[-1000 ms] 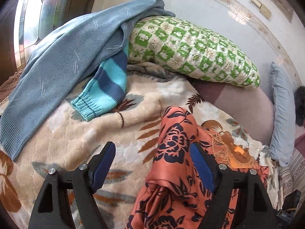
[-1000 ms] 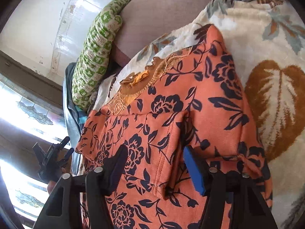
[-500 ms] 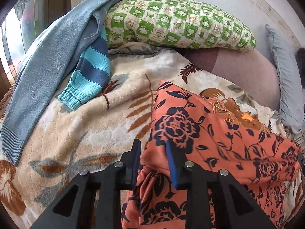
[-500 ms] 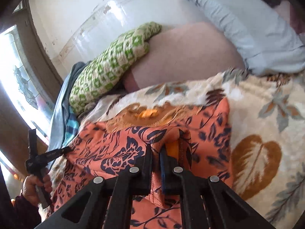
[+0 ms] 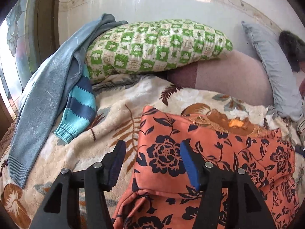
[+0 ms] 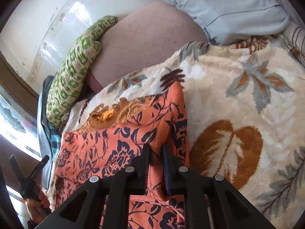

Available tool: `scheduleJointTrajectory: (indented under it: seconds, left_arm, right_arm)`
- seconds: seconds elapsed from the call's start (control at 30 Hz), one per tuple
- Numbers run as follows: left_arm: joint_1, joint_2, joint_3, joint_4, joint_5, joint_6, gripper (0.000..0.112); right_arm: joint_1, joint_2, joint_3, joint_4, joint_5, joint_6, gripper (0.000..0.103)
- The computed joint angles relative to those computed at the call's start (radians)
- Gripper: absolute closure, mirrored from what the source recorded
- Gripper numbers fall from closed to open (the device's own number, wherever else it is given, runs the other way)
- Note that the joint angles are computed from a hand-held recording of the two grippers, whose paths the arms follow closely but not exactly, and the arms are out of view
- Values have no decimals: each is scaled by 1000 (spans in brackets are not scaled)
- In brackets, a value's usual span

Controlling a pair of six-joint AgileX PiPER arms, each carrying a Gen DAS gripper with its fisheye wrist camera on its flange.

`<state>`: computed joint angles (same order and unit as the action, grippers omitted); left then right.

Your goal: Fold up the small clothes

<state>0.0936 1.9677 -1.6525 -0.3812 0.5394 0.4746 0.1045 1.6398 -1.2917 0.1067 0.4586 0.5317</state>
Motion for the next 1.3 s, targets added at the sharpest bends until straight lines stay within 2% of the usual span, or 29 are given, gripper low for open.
scheduleJointTrajectory:
  seconds: [0.1, 0.17, 0.2, 0.27, 0.3, 0.37, 0.4, 0.5, 0.57, 0.63, 0.67, 0.7, 0.73, 0.77, 0.83, 0.87, 0.9, 0.97, 1.0, 1.07, 1.13, 1.23, 1.3]
  left_arm:
    - [-40, 75, -86, 201, 122, -154, 52]
    - [-50, 129, -141, 296, 210, -240, 52]
    - [-45, 133, -142, 284, 214, -248, 52]
    - [-44, 132, -154, 290, 229, -254, 52]
    - [-47, 127, -151, 307, 222, -259, 52]
    - [-50, 127, -147, 330, 218, -271, 52]
    - [-46, 131, -154, 317, 230, -268, 52]
    - [-23, 113, -154, 247, 227, -233, 52]
    - [-15, 80, -113, 192, 170, -195, 52]
    - [-15, 59, -81, 170, 131, -174, 52]
    - [-22, 67, -88, 205, 138, -195, 52]
    - [-29, 87, -105, 251, 156, -228, 52]
    - [-35, 119, -137, 298, 194, -268, 52]
    - [-33, 151, -168, 305, 235, -277, 50]
    - [-14, 149, -170, 263, 245, -272, 48]
    - [-13, 147, -186, 261, 272, -268, 49]
    - [-12, 129, -173, 252, 266, -254, 49]
    - [-19, 54, -73, 245, 192, -229, 49]
    - [-19, 12, -21, 225, 171, -195, 49]
    - [-15, -102, 122, 169, 109, -115, 49]
    - [-22, -228, 252, 170, 58, -96, 49]
    - [-2, -423, 412, 142, 34, -49, 42]
    - [25, -552, 496, 118, 41, -23, 33]
  right_arm:
    - [17, -35, 42, -201, -61, 202, 87]
    - [17, -33, 56, -190, -97, 185, 87]
    - [20, -18, 48, -134, -101, 116, 87]
    - [42, 29, -4, -91, -52, 21, 87]
    - [60, 69, -49, -98, -1, 7, 87]
    - [50, 171, -133, 2, 138, -87, 87]
    - [36, 198, -131, 56, 152, -120, 86]
    - [47, 155, -115, 7, 123, -86, 87]
    - [74, 90, -58, -49, 19, -61, 87]
    - [91, 68, -37, -20, -26, -105, 87]
    - [94, 84, -52, 15, -8, -143, 87]
    - [96, 118, -86, 33, 48, -158, 87]
    - [94, 166, -131, 48, 120, -160, 87]
    - [87, 204, -138, 84, 151, -183, 86]
    - [90, 187, -115, 71, 132, -179, 86]
    - [101, 185, -135, 33, 161, -144, 87]
    - [109, 171, -132, 21, 163, -131, 86]
    - [126, 124, -81, 48, 94, -157, 86]
    - [142, 123, -83, 19, 103, -138, 86]
    - [169, 170, -119, -14, 184, -97, 86]
    - [202, 125, -57, -82, 147, 8, 86]
    - [255, 13, 8, -85, 127, 63, 85]
    - [344, -74, 30, -247, 136, 198, 85]
